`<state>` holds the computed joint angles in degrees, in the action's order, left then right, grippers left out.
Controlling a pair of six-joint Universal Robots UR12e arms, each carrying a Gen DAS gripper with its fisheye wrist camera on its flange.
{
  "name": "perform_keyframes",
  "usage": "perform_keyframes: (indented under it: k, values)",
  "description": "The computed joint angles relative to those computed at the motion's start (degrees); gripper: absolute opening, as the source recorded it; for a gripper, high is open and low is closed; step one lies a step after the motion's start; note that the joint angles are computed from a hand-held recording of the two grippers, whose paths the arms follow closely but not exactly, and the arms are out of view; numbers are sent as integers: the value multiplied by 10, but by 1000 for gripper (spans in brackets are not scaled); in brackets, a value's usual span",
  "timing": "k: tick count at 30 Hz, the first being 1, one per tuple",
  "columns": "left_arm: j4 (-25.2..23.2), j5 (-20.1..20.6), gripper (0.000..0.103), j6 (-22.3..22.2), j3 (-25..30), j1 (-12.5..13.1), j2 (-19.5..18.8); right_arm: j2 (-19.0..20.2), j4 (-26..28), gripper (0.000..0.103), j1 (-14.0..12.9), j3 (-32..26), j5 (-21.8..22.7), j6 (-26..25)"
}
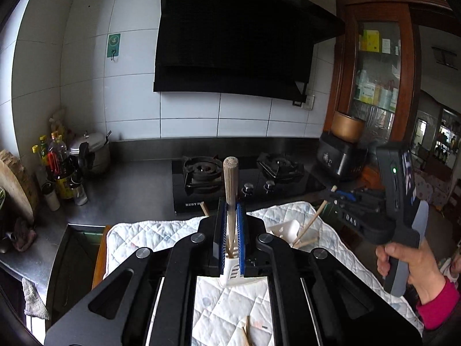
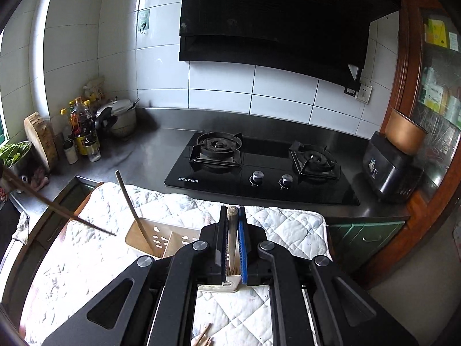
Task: Organize utensils
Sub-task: 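Lift the left tool's chopstick into the white holder while the right tool carries its chopstick there, then lower the left tool's chopstick into the holder and open it while the right tool releases its chopstick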
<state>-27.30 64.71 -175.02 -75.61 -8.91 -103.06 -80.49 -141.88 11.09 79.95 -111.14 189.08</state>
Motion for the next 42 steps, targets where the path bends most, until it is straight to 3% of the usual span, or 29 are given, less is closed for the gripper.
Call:
perform_keyframes:
  k: [8, 17, 21, 24, 32, 36, 42]
  values:
    - [-52, 25, 5, -20, 62, -24, -57, 2, -2, 6, -2, 6, 2, -7]
    - [-95, 31, 6, -13, 73, -30, -76, 3, -8, 7, -5, 11, 5, -5]
    - [-113, 16, 6, -10, 78, -27, -80, -1, -25, 28, -3, 17, 1, -9]
    - [-106, 12, 8, -17, 76, -25, -79, -7, -38, 31, 4, 24, -19, -19]
    - [-71, -14, 9, -23, 42, -15, -45, -47, -65, 35, 27, 72, -46, 0]
    - [-51, -28, 9, -19, -4, -2, -10, -75, -64, 35, 41, 114, -40, 23]
    - [-33, -29, 10, 21, -95, 13, 49, -104, -40, 35, 69, 178, -24, 68]
